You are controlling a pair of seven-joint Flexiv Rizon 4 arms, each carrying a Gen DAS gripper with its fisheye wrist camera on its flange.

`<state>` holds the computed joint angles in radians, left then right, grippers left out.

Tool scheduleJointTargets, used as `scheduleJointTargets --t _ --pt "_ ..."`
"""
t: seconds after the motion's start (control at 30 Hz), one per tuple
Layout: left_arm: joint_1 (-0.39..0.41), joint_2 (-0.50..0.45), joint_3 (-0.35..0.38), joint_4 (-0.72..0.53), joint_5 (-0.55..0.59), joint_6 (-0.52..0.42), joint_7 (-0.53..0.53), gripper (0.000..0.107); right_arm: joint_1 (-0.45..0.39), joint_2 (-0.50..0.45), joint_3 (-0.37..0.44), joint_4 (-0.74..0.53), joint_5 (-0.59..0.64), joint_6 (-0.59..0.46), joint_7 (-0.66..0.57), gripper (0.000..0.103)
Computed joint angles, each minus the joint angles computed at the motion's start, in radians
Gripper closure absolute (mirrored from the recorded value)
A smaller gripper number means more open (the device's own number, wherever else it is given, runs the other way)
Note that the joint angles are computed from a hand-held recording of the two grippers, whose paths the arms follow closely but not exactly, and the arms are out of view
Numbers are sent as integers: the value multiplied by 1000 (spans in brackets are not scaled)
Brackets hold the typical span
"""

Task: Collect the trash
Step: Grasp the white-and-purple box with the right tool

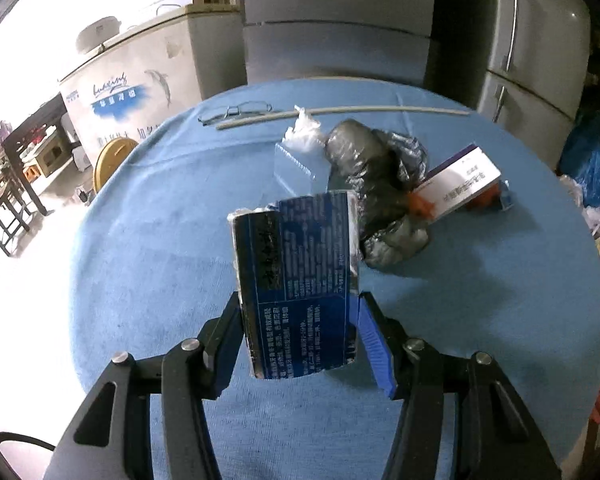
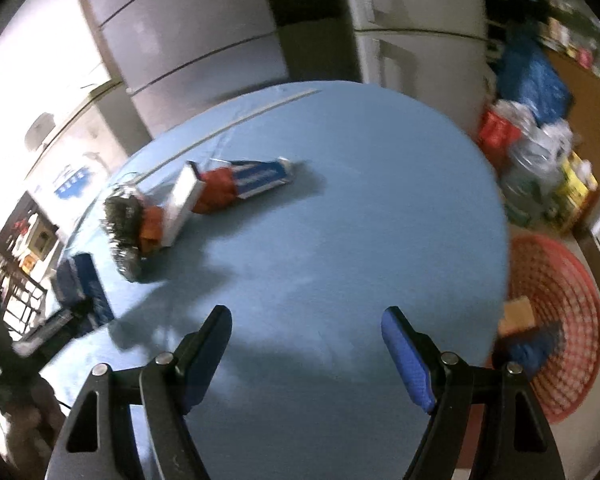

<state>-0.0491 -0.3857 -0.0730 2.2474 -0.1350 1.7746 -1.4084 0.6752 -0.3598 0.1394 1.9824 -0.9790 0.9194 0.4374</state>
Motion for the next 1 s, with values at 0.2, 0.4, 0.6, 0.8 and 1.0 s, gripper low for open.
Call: scheduleJointTargets --t 0.2,0.4,0.6,0.8,1.0 --pt "65 -5 -64 13 21 25 -1 49 -20 -53 -42 -58 -9 66 -16 23" --pt "118 -10 -109 27 54 56 -19 49 -57 -116 -83 -122 29 159 -15 23" --pt "169 -10 -149 40 93 66 -38 49 -64 -252 -138 -223 113 421 -28 23" --pt "198 -6 -174 40 112 53 -44 49 -96 -412 -64 -416 259 435 -220 23" --pt "217 -11 -191 36 119 52 -45 49 -69 -483 -93 -521 359 406 -264 39"
